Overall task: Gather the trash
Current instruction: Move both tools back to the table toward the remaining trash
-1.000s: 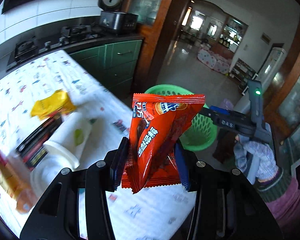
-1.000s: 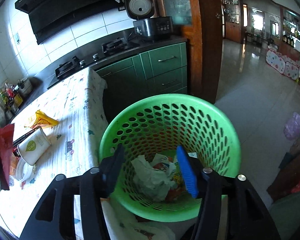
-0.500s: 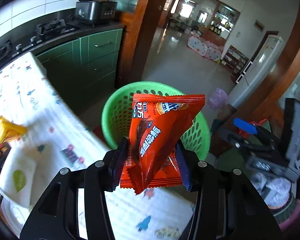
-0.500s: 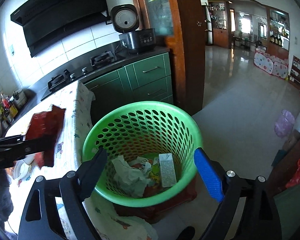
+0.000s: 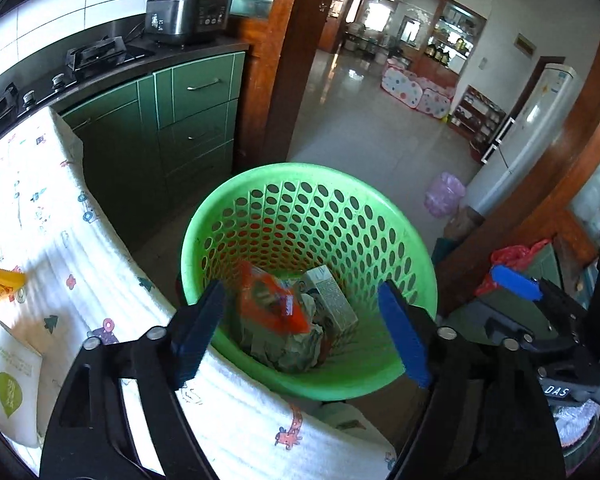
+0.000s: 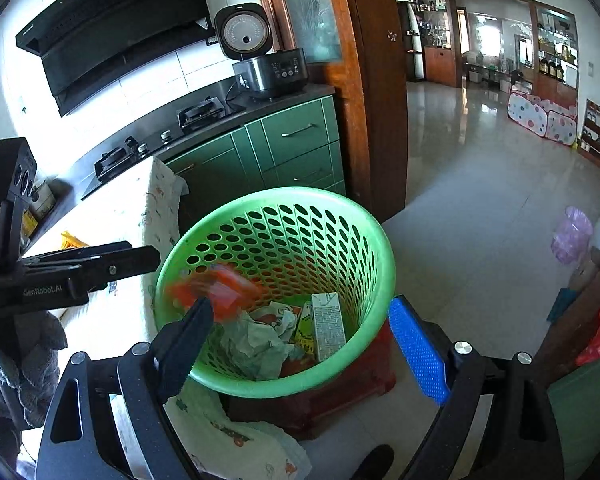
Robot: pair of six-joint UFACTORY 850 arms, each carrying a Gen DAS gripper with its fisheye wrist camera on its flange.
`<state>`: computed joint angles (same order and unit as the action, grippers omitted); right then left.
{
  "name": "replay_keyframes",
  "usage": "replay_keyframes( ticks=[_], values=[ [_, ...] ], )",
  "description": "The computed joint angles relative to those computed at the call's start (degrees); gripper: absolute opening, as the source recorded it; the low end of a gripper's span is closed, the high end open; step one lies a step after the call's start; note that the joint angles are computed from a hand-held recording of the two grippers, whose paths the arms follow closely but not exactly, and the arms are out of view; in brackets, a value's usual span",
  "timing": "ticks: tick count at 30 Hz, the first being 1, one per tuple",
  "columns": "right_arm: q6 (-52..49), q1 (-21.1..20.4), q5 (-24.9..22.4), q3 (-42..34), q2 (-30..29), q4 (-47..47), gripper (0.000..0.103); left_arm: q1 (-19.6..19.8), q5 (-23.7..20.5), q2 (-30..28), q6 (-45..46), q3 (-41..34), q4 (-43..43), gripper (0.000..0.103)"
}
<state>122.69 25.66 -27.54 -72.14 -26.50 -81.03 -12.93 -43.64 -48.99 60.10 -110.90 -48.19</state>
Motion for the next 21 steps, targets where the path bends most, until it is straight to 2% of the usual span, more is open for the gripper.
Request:
replay_keyframes(
  ticks=[5, 14, 21],
  values=[
    [-0.26, 0.50, -0.10, -0.25, -0.02, 0.12, 0.088, 0.96, 0.94, 2.49, 1.60, 3.43, -1.32, 0.080],
    [-4.00, 2.86, -0.86, -3.55, -1.50, 1.58, 0.092, 4.32, 7.09, 9.85, 5.64, 13.09, -4.69, 0.082],
    [-6.37, 4.78, -0.27, -7.24, -3.44, 2.67, 0.093, 8.62, 12.93, 15.08, 5.79, 19.91, -6.08, 0.086]
  ],
)
